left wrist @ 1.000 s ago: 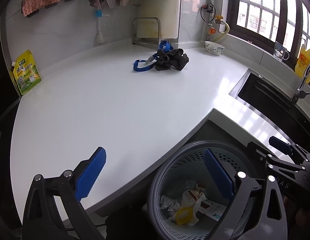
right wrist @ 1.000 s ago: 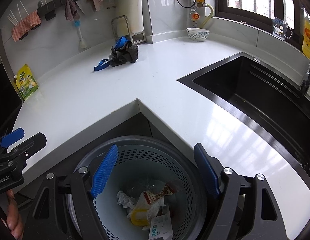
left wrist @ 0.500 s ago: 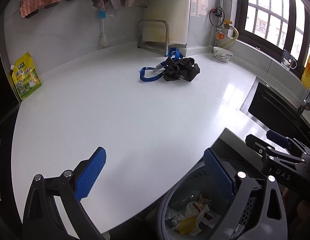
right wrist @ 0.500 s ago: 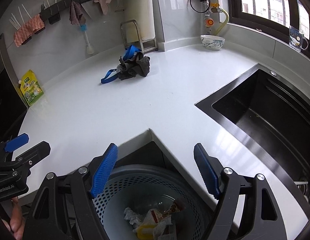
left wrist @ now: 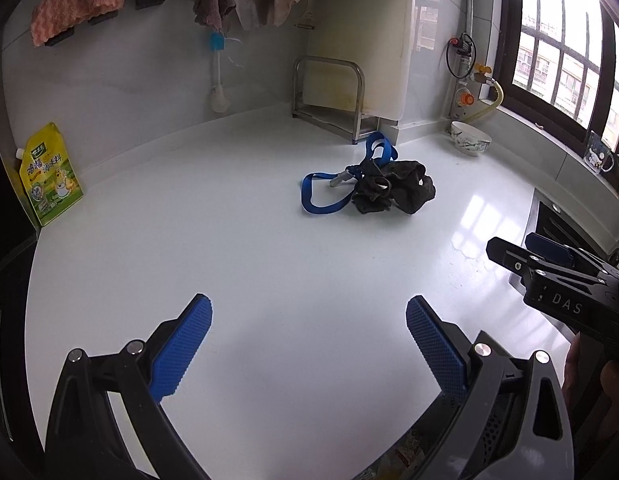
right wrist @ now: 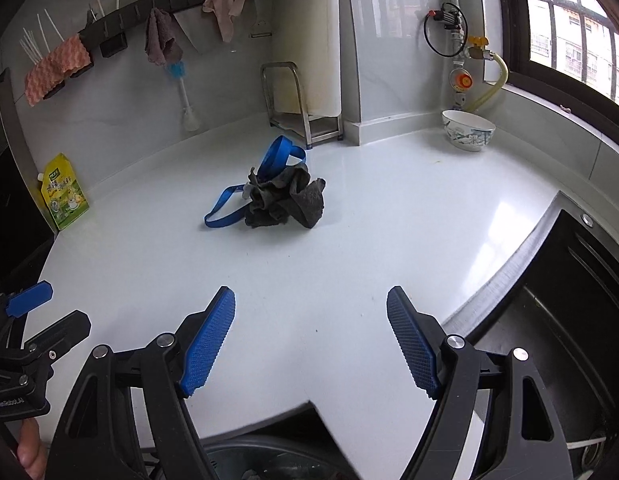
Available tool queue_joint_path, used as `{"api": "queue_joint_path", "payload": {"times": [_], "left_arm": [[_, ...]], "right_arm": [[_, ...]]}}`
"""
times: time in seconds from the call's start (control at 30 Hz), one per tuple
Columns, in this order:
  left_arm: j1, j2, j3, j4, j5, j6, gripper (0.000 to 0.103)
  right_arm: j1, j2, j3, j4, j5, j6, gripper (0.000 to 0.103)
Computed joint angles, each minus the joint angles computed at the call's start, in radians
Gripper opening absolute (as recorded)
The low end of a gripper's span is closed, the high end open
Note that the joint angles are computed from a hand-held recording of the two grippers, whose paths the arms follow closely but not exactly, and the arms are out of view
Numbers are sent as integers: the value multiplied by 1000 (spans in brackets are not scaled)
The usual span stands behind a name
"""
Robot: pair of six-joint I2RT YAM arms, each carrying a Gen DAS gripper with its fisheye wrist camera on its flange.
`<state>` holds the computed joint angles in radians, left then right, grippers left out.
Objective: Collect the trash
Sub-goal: 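Move both grippers back over the counter toward the cloth and strap, then grasp the grey cloth with the right gripper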
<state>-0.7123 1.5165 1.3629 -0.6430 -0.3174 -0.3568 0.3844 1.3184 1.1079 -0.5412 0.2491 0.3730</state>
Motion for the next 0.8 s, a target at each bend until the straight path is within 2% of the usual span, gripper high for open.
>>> {"api": "queue_joint_path", "payload": {"times": [0.1, 0.3, 0.47, 0.8], "left_arm": [[43, 62, 67, -6, 31, 19, 96], [71, 149, 156, 6, 8, 65, 96], [87, 197, 192, 15, 14, 84, 96], [127, 236, 211, 21, 33, 92, 96]], "right_arm": [[-35, 73, 64, 28, -35, -41, 75], [-89, 240, 185, 66, -113, -105, 76], [-102, 359, 278, 85, -124, -132, 80], [-114, 558, 491, 18, -145, -128, 80]]}}
